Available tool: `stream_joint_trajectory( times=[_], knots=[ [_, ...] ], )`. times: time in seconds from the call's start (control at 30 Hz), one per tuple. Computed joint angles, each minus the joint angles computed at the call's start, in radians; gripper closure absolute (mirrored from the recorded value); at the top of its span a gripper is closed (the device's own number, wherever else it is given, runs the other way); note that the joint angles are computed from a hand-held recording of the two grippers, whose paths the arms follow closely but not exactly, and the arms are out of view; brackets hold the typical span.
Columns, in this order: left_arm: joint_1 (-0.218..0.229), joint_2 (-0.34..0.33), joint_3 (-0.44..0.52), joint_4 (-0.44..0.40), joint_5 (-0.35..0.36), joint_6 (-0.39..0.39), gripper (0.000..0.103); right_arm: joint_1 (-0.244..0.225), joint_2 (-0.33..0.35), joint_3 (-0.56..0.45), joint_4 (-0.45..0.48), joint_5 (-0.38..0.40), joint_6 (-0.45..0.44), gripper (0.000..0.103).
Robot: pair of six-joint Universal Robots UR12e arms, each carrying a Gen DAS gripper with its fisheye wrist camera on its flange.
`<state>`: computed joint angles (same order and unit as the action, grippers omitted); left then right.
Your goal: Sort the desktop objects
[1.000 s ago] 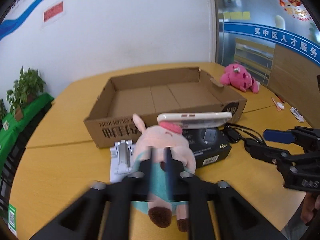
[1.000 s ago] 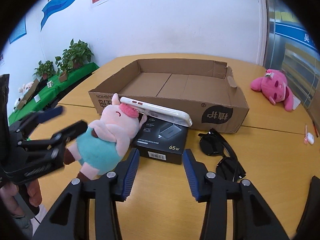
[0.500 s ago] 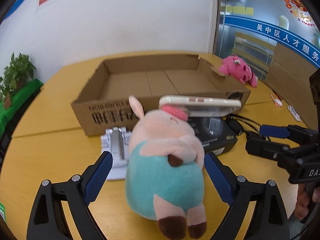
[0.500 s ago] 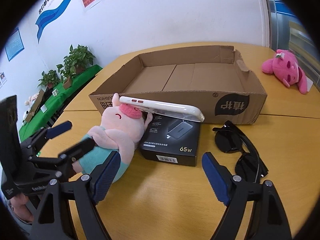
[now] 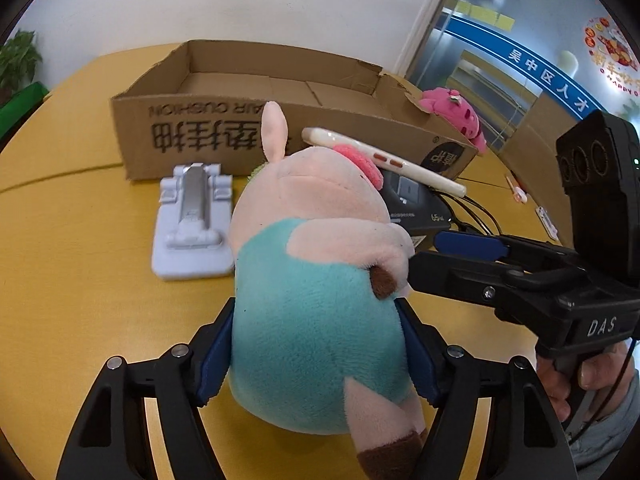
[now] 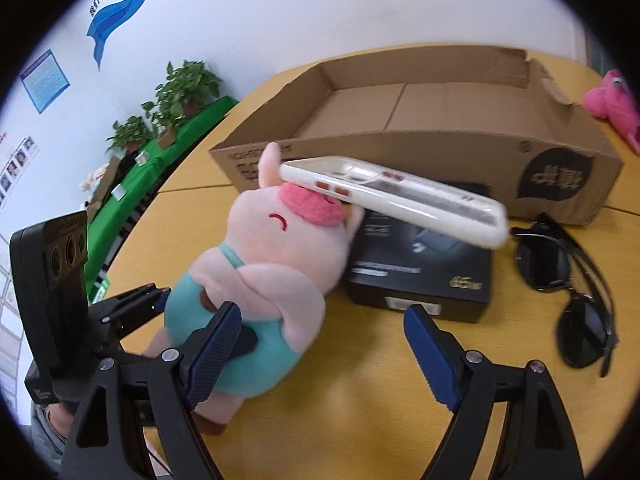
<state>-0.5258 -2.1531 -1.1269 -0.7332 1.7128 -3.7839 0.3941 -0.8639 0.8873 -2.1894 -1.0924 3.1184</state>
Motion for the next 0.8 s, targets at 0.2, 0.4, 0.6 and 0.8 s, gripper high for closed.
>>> stream_joint_trajectory(
  times=[0.2, 0.4, 0.6, 0.8],
  knots=[
    [-0.004, 0.039, -0.066, 0.035, -0.015, -0.063, 0.025, -0.013, 0.019, -0.016, 0.054, 0.178, 0.002, 0.019],
    [-0.012, 0.035, -0.060, 0.029, 0.001, -0.034, 0.020, -0.024, 0.038, -0.039, 0.094, 0.365, 0.049, 0.014],
    [-0.018, 0.022, -0.036, 0.001, 0.009, 0.009, 0.017, 0.004, 0.056, -0.088, 0.103, 0.251, 0.058, 0.000],
    [-0.034, 0.025, -0.036, -0.003, 0.056, 0.056, 0.023, 0.019, 0.073, -0.108, 0.131, 0.166, 0.059, 0.005]
  ],
)
